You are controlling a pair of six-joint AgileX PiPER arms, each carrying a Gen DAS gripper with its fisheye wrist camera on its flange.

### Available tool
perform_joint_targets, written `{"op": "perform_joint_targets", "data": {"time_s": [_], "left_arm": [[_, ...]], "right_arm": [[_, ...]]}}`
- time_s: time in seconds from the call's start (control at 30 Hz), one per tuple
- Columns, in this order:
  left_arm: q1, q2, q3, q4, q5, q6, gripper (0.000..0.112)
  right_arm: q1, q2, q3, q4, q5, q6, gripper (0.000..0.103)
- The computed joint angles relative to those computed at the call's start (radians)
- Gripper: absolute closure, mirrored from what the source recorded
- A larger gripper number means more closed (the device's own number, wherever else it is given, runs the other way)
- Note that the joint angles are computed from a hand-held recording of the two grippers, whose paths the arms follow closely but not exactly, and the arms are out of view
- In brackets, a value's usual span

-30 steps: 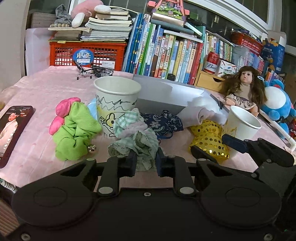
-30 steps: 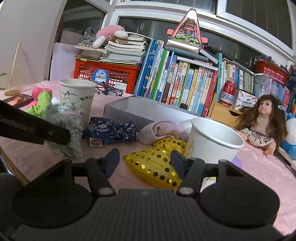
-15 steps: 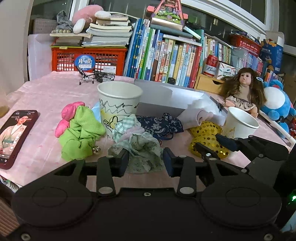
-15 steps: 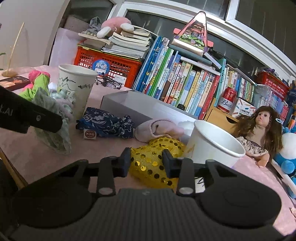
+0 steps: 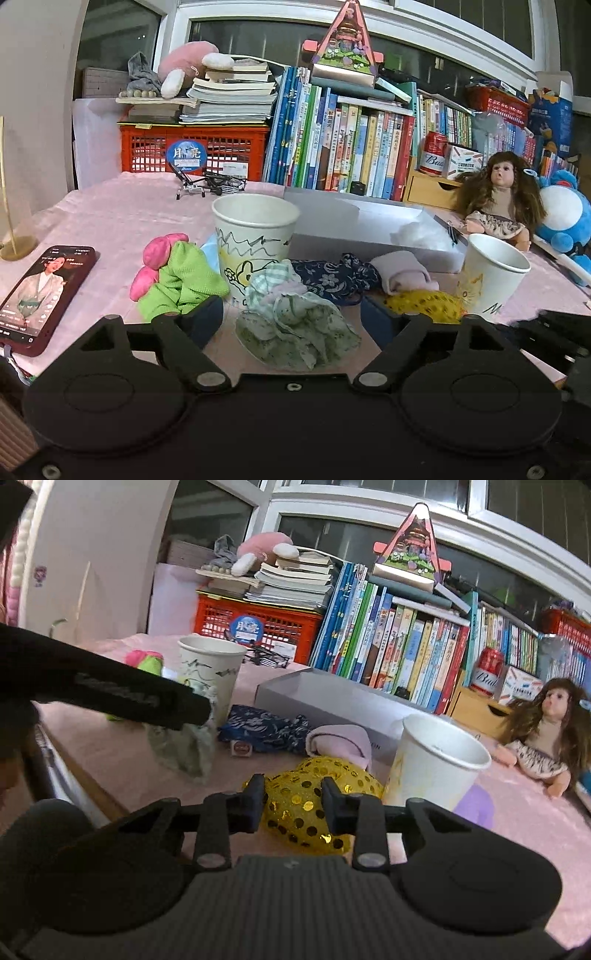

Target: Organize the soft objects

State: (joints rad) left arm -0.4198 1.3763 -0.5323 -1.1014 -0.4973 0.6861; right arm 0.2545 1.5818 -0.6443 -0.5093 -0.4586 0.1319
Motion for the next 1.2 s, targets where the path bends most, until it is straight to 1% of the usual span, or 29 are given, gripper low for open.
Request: {"op": "perform_joint_targets", "data": {"time_s": [0.07,0.1,0.13,0.17,0.23,0.27,0.3,0.33,0.4,0.5,0.63,0.67,0.7,0.73,0.77,0.8,0.83,0.9,0.93,1.0,1.07,1.2], "left_arm": [[0.012,0.013,-0.012,0.012,0.013,-0.009,0.032],[0.022,0.021,-0.019,0.019,0.028,-0.016,0.032],[0.033,0.028,-0.026,0.030,0.044,-0.027,0.032],[0.043,0.034,-0.032,0.050,0.059,-0.048,0.032],[0.065,0.045,-0.039,0.097,0.084,-0.091,0.031],[0.073,0.054,-0.048,0.107,0.097,-0.097,0.031],[0.076,0.062,-0.053,0.114,0.101,-0.106,0.031],[0.078,0.072,-0.058,0.121,0.099,-0.115,0.031],[0.075,0.090,-0.070,0.103,0.091,-0.097,0.031],[0.071,0.112,-0.083,0.084,0.083,-0.077,0.031],[0.087,0.139,-0.099,0.091,0.106,-0.085,0.035],[0.092,0.144,-0.102,0.094,0.115,-0.090,0.038],[0.097,0.148,-0.105,0.097,0.123,-0.095,0.044],[0.100,0.149,-0.104,0.096,0.127,-0.095,0.046],[0.102,0.152,-0.106,0.092,0.128,-0.090,0.052],[0.101,0.155,-0.105,0.090,0.128,-0.086,0.064],[0.099,0.157,-0.107,0.067,0.129,-0.063,0.069],[0.100,0.159,-0.105,0.072,0.139,-0.060,0.074],[0.097,0.157,-0.100,0.079,0.134,-0.066,0.075],[0.084,0.152,-0.092,0.075,0.119,-0.061,0.079],[0.081,0.142,-0.085,0.088,0.126,-0.073,0.080],[0.063,0.107,-0.070,0.096,0.127,-0.060,0.081]], "right_arm": [[-0.021,-0.018,0.016,-0.054,0.005,0.046,0.062],[-0.028,-0.025,0.022,-0.072,0.006,0.062,0.058],[-0.043,-0.030,0.029,-0.102,0.001,0.091,0.053],[-0.054,-0.034,0.037,-0.106,-0.006,0.099,0.043],[-0.078,-0.030,0.036,-0.155,-0.017,0.157,0.038],[-0.083,-0.027,0.031,-0.162,-0.014,0.178,0.032],[-0.087,-0.022,0.026,-0.171,-0.017,0.200,0.028],[-0.097,-0.015,0.017,-0.202,-0.025,0.249,0.026],[-0.114,-0.002,0.000,-0.264,-0.040,0.346,0.017],[-0.126,0.030,-0.041,-0.350,-0.049,0.469,0.014],[-0.101,0.071,-0.078,-0.323,-0.015,0.474,0.014],[-0.096,0.079,-0.084,-0.308,-0.007,0.465,0.014],[-0.091,0.086,-0.088,-0.290,0.002,0.453,0.014],[-0.085,0.093,-0.093,-0.276,0.011,0.446,0.014],[-0.085,0.099,-0.100,-0.289,0.017,0.463,0.014],[-0.084,0.104,-0.106,-0.312,0.023,0.489,0.015],[-0.084,0.108,-0.112,-0.331,0.030,0.513,0.018],[-0.087,0.114,-0.124,-0.397,0.037,0.588,0.030],[-0.086,0.115,-0.124,-0.403,0.040,0.600,0.034],[-0.079,0.107,-0.110,-0.359,0.039,0.552,0.042],[-0.073,0.098,-0.099,-0.321,0.036,0.503,0.046],[-0.081,0.077,-0.097,-0.370,0.025,0.535,0.049]]}}
